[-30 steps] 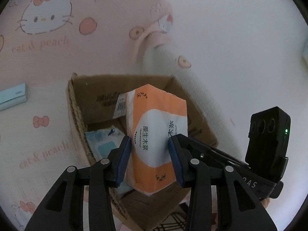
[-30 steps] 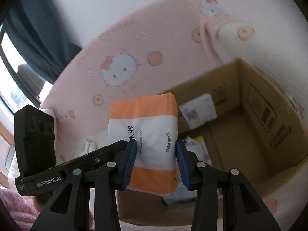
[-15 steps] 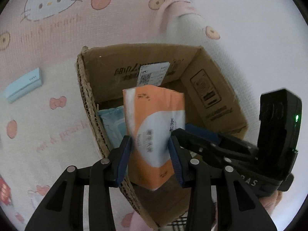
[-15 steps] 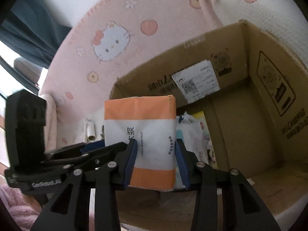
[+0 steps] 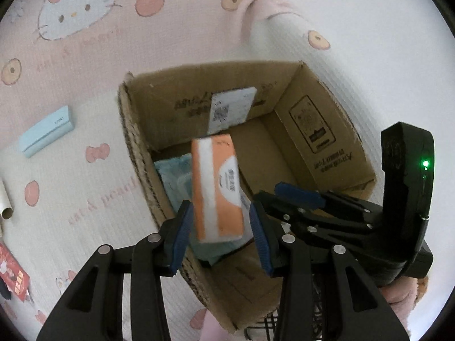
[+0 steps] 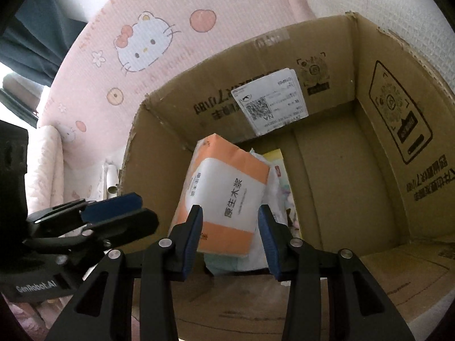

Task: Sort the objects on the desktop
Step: 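Lower the tissue pack into the box and open the left gripper, then withdraw the left gripper and move it toward the light blue LUCKY case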

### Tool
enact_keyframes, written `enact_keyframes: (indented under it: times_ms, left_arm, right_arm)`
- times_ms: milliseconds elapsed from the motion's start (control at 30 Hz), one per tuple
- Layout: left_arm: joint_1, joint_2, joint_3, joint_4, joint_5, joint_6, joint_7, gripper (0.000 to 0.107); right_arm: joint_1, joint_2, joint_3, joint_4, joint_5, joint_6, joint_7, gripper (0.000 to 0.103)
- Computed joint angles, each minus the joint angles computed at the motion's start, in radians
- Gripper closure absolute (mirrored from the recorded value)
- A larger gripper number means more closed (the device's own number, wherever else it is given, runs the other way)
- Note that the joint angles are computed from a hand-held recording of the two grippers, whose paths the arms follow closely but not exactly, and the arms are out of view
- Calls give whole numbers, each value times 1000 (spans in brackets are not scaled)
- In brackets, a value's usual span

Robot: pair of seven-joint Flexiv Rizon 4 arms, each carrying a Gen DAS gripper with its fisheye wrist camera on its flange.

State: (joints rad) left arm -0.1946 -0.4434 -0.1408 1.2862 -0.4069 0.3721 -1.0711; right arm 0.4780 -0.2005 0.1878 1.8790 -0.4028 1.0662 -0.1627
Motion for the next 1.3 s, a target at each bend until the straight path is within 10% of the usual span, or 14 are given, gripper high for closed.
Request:
enact_keyframes:
  times_ms: [633, 1300]
  left_arm:
    - [75, 9, -2, 14, -97, 57, 98, 76]
    - [209, 117, 48, 138, -270, 109, 165, 76]
  right_arm:
    - [-5, -76, 5, -169, 135, -130, -49, 65]
    - [132, -187, -16, -483, -11, -415, -129, 64]
